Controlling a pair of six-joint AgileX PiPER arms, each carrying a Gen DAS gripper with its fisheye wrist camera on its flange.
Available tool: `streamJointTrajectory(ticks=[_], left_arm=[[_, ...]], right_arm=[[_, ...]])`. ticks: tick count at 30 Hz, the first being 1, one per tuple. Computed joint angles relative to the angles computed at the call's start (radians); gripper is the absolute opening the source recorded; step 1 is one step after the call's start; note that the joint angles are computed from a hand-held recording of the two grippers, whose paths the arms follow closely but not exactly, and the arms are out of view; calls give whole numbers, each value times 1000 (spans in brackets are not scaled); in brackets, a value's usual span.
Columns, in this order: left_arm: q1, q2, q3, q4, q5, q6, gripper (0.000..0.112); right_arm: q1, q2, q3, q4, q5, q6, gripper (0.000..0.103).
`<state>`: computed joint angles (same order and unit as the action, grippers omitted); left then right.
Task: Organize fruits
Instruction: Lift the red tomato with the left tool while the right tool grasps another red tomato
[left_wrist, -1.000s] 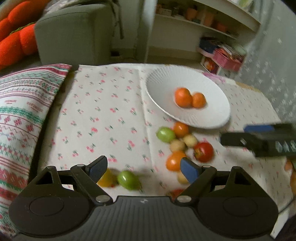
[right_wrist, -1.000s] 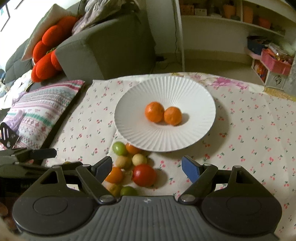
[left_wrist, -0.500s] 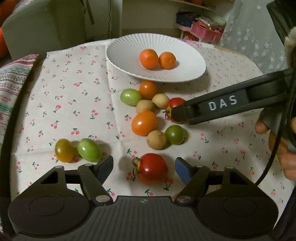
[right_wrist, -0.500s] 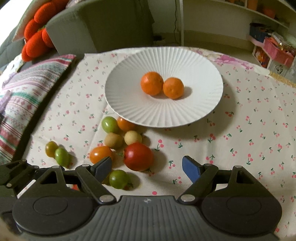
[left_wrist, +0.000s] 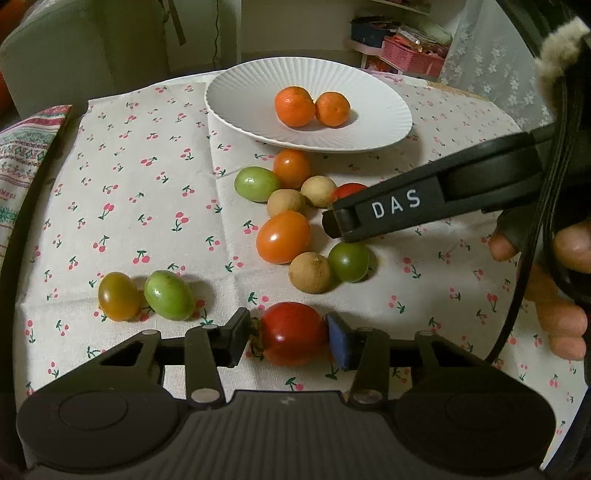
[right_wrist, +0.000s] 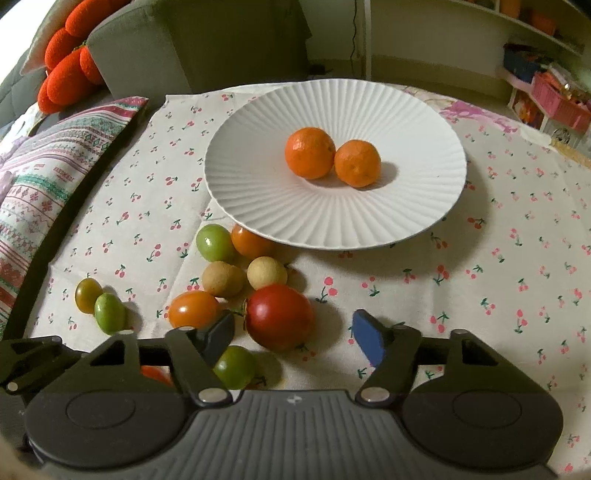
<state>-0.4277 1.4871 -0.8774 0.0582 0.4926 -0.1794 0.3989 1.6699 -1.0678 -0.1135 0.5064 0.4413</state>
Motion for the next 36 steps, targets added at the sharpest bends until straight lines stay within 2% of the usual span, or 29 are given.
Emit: streamJointTrajectory(ticks=[6,21,36], left_arm=[[4,-3,-2,-6,5,-4,32],[-3,-25,-4,84,-13,-91,31],[4,-37,-7,152,-33,-149,31]], right_arm=[[-1,8,-3,48,-6,-45,38],[7,-39,13,38,-10,-29,38],[4,-95,34,99,-38,-90,38]])
